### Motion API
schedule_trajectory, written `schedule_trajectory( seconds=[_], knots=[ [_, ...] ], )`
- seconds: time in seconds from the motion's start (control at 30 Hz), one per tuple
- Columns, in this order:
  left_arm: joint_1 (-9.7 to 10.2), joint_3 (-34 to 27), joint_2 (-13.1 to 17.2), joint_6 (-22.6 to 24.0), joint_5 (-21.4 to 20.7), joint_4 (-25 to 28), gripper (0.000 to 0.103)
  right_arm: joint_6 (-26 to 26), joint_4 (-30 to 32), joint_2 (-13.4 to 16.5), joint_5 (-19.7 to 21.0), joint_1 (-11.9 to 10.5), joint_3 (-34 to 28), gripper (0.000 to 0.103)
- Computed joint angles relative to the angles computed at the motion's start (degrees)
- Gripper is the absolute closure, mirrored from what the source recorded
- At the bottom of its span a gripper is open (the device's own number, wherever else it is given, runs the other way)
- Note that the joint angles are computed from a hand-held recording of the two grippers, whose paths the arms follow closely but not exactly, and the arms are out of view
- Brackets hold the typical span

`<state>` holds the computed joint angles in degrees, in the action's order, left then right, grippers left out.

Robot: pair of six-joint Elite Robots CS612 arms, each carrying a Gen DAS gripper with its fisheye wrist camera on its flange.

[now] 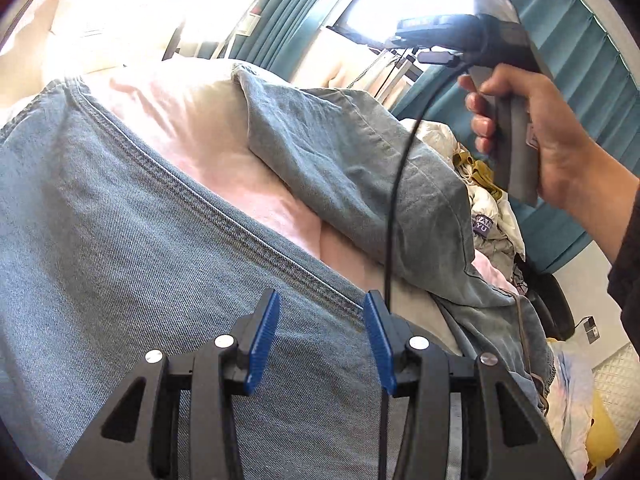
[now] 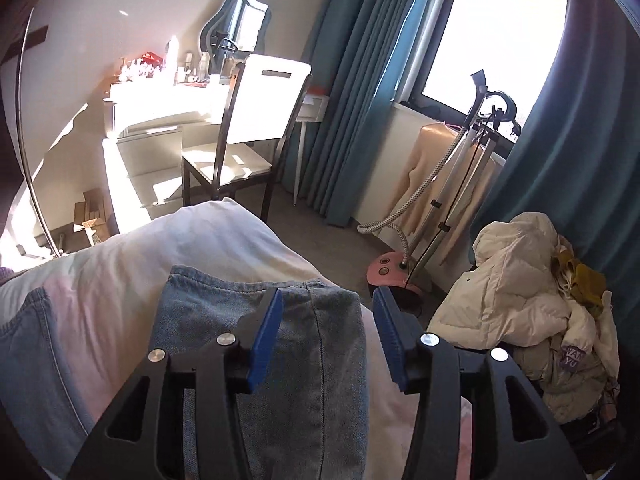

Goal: Fold clothes
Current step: 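Carry the lifted leg over the jeans body and lay it down with the right gripper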

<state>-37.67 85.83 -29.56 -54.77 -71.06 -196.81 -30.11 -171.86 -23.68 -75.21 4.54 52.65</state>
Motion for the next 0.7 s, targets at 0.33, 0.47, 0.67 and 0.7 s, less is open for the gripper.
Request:
schedule_trajectory(
  seconds=[0.33, 0.47, 0.67, 0.7],
  knots=[
    [-0.52, 1.18, -0.90, 0.60, 1.44, -1.88, 0.058, 3.93, 6.07, -8.26, 2.58, -5.19, 15.44, 0.042],
    [-0.38, 1.79, -1.10, -0.28, 0.40, -2.46, 0.058, 2.70, 7.61, -8.20, 1.86, -5.80, 17.85, 0.042],
    [-0.85, 1.91, -1.04, 1.10, 0.89, -2.71, 0.058, 0.91, 6.90, -6.96, -0.03, -5.12, 17.91, 0.082],
    [-0.78, 1.73, -0.89, 1.02, 0.74, -2.62, 0.058, 0.22, 7.23, -6.79, -0.77, -4.80, 17.46, 0.087]
  ],
)
